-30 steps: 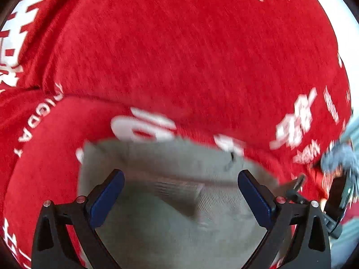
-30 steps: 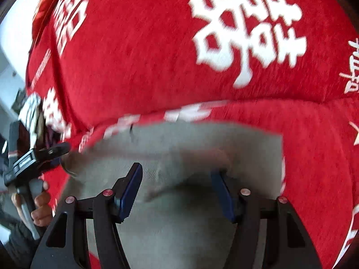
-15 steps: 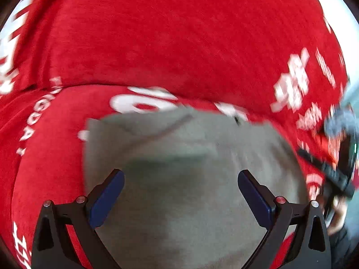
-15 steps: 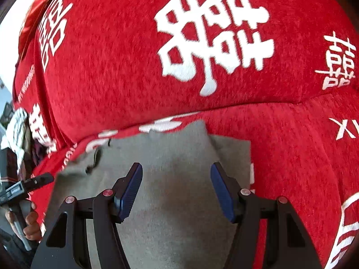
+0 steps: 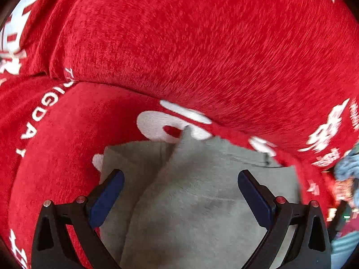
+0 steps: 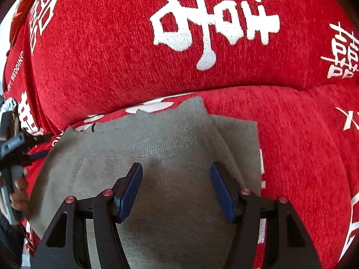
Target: Fold small clothes
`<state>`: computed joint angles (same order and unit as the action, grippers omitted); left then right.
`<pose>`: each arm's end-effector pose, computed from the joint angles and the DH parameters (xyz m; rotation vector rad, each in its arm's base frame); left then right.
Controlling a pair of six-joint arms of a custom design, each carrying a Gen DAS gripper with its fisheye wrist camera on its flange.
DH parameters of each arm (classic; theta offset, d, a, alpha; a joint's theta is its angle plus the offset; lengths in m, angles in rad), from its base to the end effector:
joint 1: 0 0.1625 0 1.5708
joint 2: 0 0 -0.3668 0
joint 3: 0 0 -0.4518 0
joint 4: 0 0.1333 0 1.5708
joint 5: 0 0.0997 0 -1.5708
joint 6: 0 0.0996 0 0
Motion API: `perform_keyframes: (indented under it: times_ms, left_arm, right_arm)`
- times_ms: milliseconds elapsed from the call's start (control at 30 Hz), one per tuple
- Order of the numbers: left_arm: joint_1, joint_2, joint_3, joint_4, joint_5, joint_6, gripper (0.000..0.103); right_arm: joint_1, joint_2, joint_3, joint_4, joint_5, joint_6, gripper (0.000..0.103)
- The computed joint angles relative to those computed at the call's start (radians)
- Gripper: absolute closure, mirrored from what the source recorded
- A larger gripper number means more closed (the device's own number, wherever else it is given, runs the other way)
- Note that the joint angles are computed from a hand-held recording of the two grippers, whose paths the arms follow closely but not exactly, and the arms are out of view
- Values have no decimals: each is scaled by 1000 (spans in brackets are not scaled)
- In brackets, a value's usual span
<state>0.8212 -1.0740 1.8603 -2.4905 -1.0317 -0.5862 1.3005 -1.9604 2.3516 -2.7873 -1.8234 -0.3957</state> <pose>-0.2767 -0.5679 0.0937 0.1729 2.7294 -0.6113 -0.0068 -0.4306 0.3374 0.0179 -2.4921 0.9262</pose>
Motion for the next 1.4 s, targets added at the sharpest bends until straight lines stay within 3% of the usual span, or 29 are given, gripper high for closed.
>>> perform_keyframes:
  times_ms: [100, 267, 333, 400, 533, 667, 700, 867, 1100, 1400]
  left_arm:
    - [-32, -85, 85, -5, 36, 4, 1]
    - [-91, -276, 282, 31, 98, -28, 1]
    - [-92, -321, 329, 48, 78, -69, 1]
    - [-98, -356, 366, 90, 59, -107, 1]
    - [-168, -352, 397, 153, 117, -159, 1]
    - [-279, -290, 373, 296, 269, -221, 1]
    - [-291, -284, 371, 305, 278, -219, 1]
    - [-348, -283, 367, 354, 311, -223, 1]
    - [-337, -330, 391, 325, 309, -213, 1]
    - [-215, -327, 404, 182, 194, -147, 1]
  right_arm:
    - [31, 0, 3, -17, -51, 12, 36]
    - [94, -121, 87, -53, -63, -7, 36]
    - [117, -177, 133, -39, -57, -19, 34]
    - [155, -177, 166, -71, -123, -46, 34]
    - [153, -184, 199, -39, -183, -8, 34]
    - [200, -192, 236, -96, -331, 6, 33]
    - [214, -197, 242, -99, -357, 9, 33]
    - [268, -310, 294, -17, -371, 17, 33]
    - [319, -319, 300, 23, -369, 75, 30]
    - [395, -186, 265, -8, -439, 94, 30]
